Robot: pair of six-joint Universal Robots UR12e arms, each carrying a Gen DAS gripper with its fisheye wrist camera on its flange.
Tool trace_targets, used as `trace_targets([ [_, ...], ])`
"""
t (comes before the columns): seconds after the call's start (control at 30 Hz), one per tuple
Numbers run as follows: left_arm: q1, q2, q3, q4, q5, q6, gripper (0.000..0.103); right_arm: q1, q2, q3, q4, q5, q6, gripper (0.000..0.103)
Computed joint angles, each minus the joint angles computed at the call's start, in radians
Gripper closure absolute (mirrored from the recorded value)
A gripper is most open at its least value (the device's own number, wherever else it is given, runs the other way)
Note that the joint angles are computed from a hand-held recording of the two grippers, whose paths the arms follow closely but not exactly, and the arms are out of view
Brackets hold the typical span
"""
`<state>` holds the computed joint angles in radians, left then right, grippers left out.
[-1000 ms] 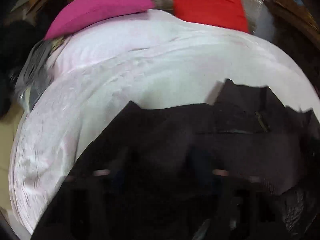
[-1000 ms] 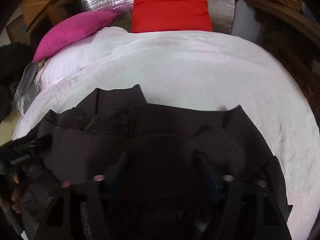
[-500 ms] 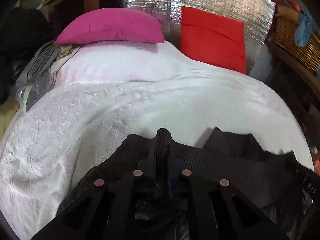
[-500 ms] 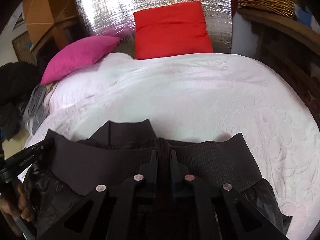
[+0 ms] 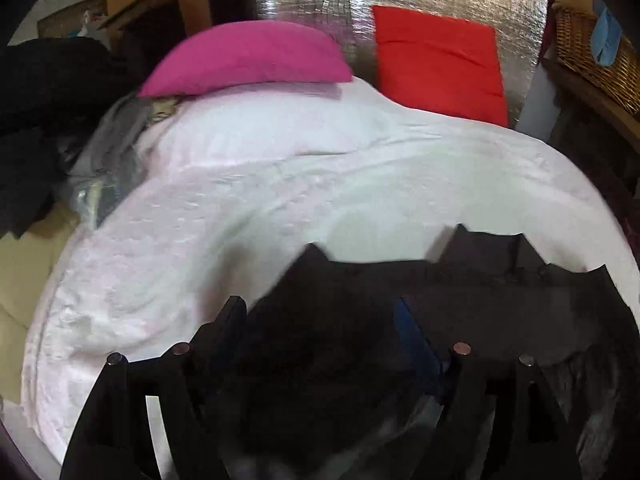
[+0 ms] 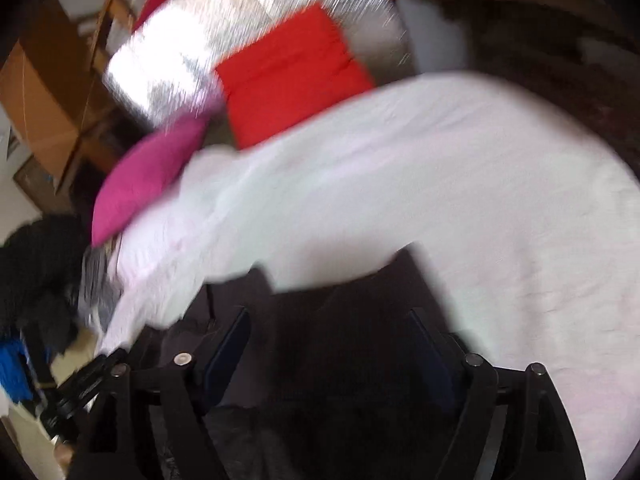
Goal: Fold large clothes
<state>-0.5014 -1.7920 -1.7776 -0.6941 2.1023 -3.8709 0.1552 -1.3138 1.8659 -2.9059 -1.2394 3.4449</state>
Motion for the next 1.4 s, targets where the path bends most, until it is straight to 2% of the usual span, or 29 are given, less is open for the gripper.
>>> trace_targets([
  [0.03, -0.001, 0.01, -0.009, -0.03, 0.018, -0.02, 0.026, -0.009, -0.013, 0.016, -0.016, -0.015, 0.001, 0.021],
  [0.13, -0.002, 0.036, -0.037, -0.118, 0.063, -0.092, 0.026, -0.024, -0.035, 0.028, 0.052, -0.054, -0.01, 0.023],
  [0.23, 0.016, 0.063, -0.075, -0.162, 0.041, -0.162, 0.026, -0.023, -0.028, 0.026, 0.101, -0.098, -0.02, 0.027],
  [0.3, 0.031, 0.081, -0.103, -0.132, 0.003, -0.176, 0.026, -0.02, -0.012, 0.015, 0.14, -0.1, -0.043, 0.042],
  [0.37, 0.044, 0.088, -0.126, -0.095, -0.04, -0.176, 0.026, -0.007, 0.002, -0.003, 0.197, -0.117, -0.093, 0.065],
  [0.4, 0.051, 0.088, -0.134, -0.084, -0.058, -0.175, 0.027, 0.014, 0.004, -0.009, 0.207, -0.17, -0.12, 0.066],
  [0.47, 0.061, 0.085, -0.14, -0.077, -0.087, -0.175, 0.028, 0.025, 0.003, -0.011, 0.196, -0.203, -0.122, 0.074],
  [0.53, 0.066, 0.085, -0.139, -0.078, -0.096, -0.179, 0.028, 0.037, -0.009, -0.002, 0.131, -0.245, -0.109, 0.075],
  [0.63, 0.065, 0.079, -0.128, -0.094, -0.091, -0.187, 0.027, 0.053, -0.013, 0.007, 0.057, -0.314, -0.095, 0.075],
  [0.7, 0.067, 0.072, -0.122, -0.106, -0.096, -0.181, 0.027, 0.06, 0.009, -0.012, 0.119, -0.349, -0.082, 0.075],
  [0.73, 0.066, 0.07, -0.12, -0.111, -0.096, -0.178, 0.026, 0.058, 0.022, -0.026, 0.163, -0.339, -0.076, 0.075],
  [0.77, 0.065, 0.07, -0.12, -0.115, -0.093, -0.18, 0.025, 0.046, 0.036, -0.035, 0.2, -0.291, -0.057, 0.075],
  [0.83, 0.067, 0.073, -0.125, -0.111, -0.095, -0.189, 0.022, 0.039, 0.03, -0.03, 0.191, -0.269, -0.047, 0.073],
  [0.9, 0.071, 0.08, -0.134, -0.098, -0.107, -0.199, 0.022, 0.029, 0.021, -0.027, 0.19, -0.234, -0.027, 0.063],
  [0.93, 0.07, 0.083, -0.137, -0.097, -0.109, -0.209, 0.022, 0.024, 0.017, -0.023, 0.194, -0.223, -0.016, 0.041],
  [0.97, 0.066, 0.087, -0.138, -0.099, -0.105, -0.223, 0.022, 0.019, 0.011, -0.022, 0.211, -0.218, 0.0, 0.033],
  [1.03, 0.052, 0.094, -0.141, -0.089, -0.083, -0.239, 0.022, 0.006, -0.01, 0.005, 0.18, -0.186, 0.036, 0.033],
  [1.17, 0.008, 0.1, -0.132, -0.099, 0.008, -0.246, 0.022, -0.014, -0.067, 0.082, 0.041, -0.113, 0.083, 0.032],
  [1.27, -0.028, 0.11, -0.14, -0.053, 0.057, -0.223, 0.022, -0.009, -0.104, 0.124, -0.032, -0.076, 0.058, 0.032],
  [1.4, -0.066, 0.119, -0.156, -0.03, 0.081, -0.215, 0.022, 0.024, -0.133, 0.152, -0.037, -0.049, -0.012, 0.034],
])
